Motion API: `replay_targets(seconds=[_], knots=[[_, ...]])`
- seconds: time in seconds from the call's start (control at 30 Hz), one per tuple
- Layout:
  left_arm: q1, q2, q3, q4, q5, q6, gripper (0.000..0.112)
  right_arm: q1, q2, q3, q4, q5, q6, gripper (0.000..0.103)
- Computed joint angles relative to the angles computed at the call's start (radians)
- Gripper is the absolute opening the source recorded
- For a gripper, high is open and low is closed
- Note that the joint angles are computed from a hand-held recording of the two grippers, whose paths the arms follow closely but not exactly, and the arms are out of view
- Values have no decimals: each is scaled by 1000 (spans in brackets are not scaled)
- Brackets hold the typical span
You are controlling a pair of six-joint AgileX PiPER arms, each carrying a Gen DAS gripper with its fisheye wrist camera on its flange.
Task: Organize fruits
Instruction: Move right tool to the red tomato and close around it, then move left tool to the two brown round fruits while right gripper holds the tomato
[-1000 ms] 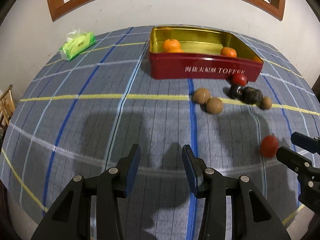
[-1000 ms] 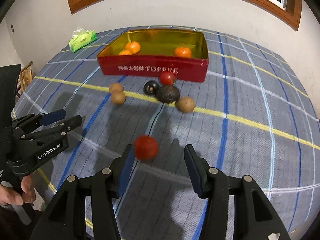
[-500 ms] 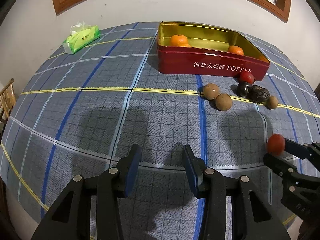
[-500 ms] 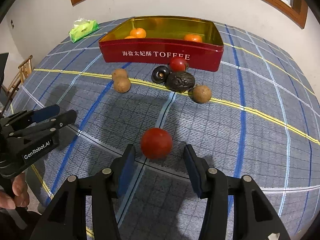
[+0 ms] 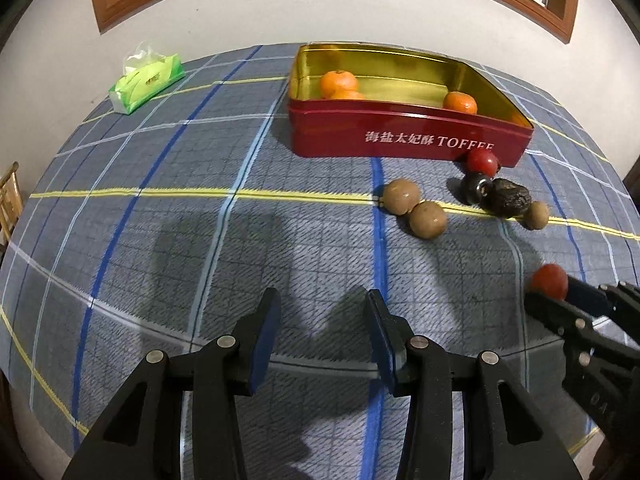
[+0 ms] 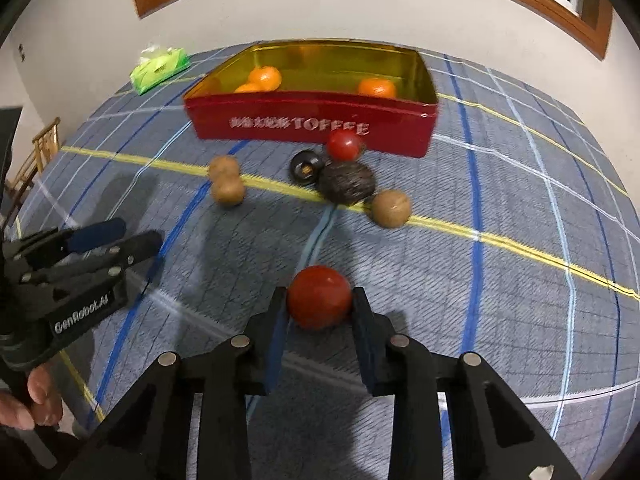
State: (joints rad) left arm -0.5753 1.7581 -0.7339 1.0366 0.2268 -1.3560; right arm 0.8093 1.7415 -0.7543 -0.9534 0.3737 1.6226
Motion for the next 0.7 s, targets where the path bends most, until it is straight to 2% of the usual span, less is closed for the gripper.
replay_targets(seconds=[0.37,0.53,0.7], knots=[[-61,63,-123,-187,33,163,45,-116,-12,18,-52,-15,-11,29],[-80,103,-188,-223,59,185,45,-153,-7,33,-82,-44,13,29],[-83,150,-268,-369,82,323,45,-161,-1,48,-132,-69,60,29]])
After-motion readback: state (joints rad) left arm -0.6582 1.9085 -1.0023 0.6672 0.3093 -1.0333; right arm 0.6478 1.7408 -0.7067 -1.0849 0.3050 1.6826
